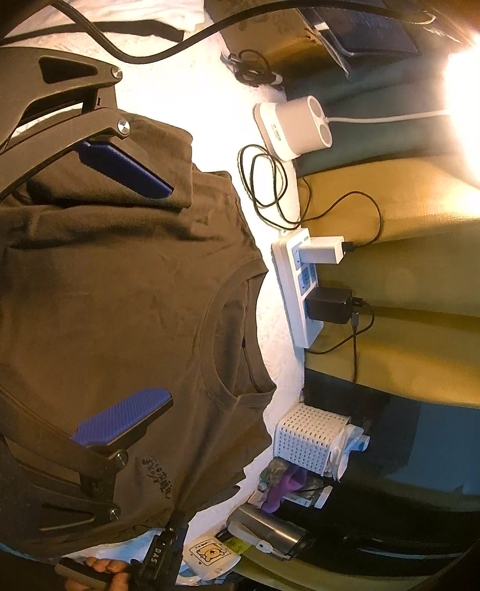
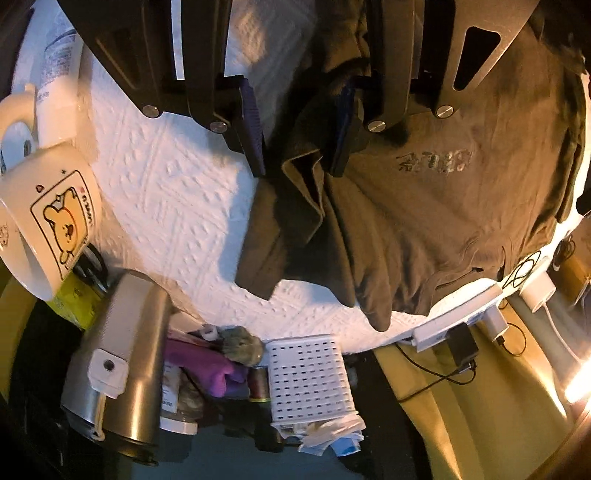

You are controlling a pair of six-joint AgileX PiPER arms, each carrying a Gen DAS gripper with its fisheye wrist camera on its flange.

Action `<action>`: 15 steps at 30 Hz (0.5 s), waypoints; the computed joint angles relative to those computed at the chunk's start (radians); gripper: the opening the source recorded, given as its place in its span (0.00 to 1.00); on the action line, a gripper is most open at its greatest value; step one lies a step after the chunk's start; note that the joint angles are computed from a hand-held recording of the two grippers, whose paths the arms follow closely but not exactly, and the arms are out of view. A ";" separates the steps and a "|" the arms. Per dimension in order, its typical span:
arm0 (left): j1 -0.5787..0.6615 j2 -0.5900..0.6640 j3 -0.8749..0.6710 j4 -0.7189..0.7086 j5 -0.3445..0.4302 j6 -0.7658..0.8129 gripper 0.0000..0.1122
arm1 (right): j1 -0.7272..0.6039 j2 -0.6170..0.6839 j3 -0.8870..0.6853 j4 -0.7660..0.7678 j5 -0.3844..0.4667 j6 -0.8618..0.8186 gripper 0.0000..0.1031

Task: Fold small clothes
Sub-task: 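Lower the right gripper onto a shirt sleeve and close on it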

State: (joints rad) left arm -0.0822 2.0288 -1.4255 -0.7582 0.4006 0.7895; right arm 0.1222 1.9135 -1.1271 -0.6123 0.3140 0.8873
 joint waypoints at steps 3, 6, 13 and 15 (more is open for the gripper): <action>0.008 -0.011 0.013 -0.014 -0.005 0.012 0.90 | 0.005 -0.034 0.009 -0.153 0.030 0.153 0.70; 0.012 -0.014 0.019 -0.020 -0.006 0.016 0.90 | -0.008 -0.027 -0.038 -0.194 0.046 0.173 0.70; 0.023 -0.020 0.027 -0.032 -0.011 0.030 0.90 | -0.043 0.170 -0.304 -0.030 0.114 -0.032 0.69; 0.027 -0.013 0.019 -0.013 -0.007 0.011 0.90 | -0.029 0.224 -0.379 0.016 0.151 -0.104 0.58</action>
